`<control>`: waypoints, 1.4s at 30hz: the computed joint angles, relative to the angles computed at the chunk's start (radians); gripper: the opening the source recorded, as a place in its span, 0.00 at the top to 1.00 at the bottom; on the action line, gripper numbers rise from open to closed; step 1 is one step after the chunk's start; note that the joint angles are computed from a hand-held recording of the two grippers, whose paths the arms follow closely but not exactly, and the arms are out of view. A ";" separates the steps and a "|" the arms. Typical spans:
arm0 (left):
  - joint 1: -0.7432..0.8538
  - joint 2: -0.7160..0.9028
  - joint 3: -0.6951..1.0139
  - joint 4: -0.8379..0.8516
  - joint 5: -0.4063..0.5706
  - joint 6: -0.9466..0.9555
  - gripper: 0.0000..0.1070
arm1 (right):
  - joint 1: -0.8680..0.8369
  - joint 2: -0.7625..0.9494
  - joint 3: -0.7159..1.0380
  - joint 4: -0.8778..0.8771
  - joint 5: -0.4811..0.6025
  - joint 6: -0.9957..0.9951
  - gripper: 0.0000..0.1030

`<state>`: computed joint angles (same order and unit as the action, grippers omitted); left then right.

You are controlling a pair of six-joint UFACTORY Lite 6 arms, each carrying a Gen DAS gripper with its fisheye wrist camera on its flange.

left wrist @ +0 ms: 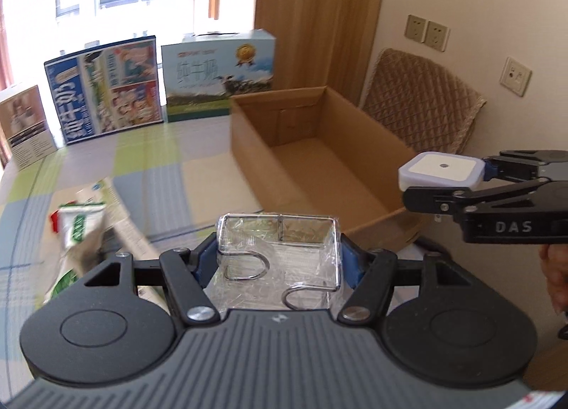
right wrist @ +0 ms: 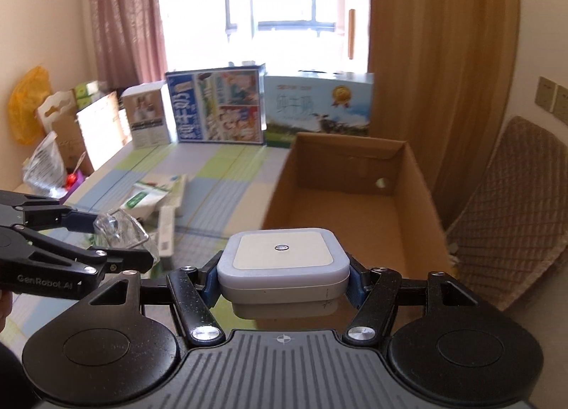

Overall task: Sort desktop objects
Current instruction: 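Carry the clear tray and white night-light toward the cardboard box with both tools, then release the clear tray into the box with the left tool while the right tool drops the night-light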

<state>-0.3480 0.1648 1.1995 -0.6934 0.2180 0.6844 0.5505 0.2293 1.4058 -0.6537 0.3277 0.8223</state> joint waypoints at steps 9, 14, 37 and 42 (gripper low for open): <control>-0.094 0.333 0.370 0.092 0.010 -0.137 0.41 | -0.198 0.148 0.126 0.283 -0.049 -0.309 0.39; -0.116 0.485 0.546 0.099 0.029 -0.133 0.41 | -0.266 0.196 0.154 0.399 -0.073 -0.416 0.39; -0.125 0.591 0.642 0.142 -0.004 -0.101 0.27 | -0.321 0.261 0.176 0.487 -0.110 -0.453 0.39; -0.100 0.522 0.536 0.072 -0.029 -0.028 0.27 | -0.305 0.277 0.203 0.483 -0.100 -0.448 0.39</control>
<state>-0.4480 0.6864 1.7354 -0.6214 0.1885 0.6559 0.2453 0.5064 1.6092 -0.1709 0.2276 0.3746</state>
